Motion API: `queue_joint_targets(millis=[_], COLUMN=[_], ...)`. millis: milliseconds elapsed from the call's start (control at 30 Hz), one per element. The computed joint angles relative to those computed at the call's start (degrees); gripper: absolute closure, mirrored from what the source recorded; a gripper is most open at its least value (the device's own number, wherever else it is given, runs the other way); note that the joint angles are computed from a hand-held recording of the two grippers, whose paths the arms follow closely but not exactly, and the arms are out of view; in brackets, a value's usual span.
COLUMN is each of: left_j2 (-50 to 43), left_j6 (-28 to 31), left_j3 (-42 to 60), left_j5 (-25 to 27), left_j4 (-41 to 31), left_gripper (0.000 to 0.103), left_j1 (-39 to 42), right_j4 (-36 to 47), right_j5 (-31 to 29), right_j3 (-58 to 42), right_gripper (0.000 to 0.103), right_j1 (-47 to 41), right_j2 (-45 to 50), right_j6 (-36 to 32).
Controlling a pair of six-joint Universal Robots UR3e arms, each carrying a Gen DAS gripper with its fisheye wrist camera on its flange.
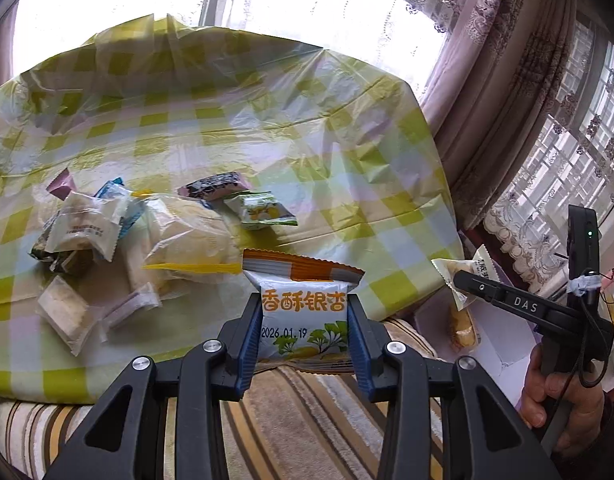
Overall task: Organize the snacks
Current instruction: 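Carry both bags into the white box and open both tools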
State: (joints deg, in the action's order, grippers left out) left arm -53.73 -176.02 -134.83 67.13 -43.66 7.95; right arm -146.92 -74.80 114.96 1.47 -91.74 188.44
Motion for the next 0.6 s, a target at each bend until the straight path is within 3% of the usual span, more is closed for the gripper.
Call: queue_joint_targets(millis=[300, 600], left_j2=[-21.3, -34.5], left_j6=[-3.6, -4.0], left_j3=[9.9, 20.3], left_j5=[-3.1, -5.8], left_j4=[9.7, 10.1], left_gripper=[0.062, 0.062], left_j1=[-14.0, -23.6], right_j4=[0.9, 0.0], right_j5=[-3.8, -7.6], right_j3=[5.1, 6.9], right_gripper=[0.070, 0.070], right_j1=[-7.6, -10.8], right_j2=[-4.9, -6.0], right_j6=[-4.3, -6.3])
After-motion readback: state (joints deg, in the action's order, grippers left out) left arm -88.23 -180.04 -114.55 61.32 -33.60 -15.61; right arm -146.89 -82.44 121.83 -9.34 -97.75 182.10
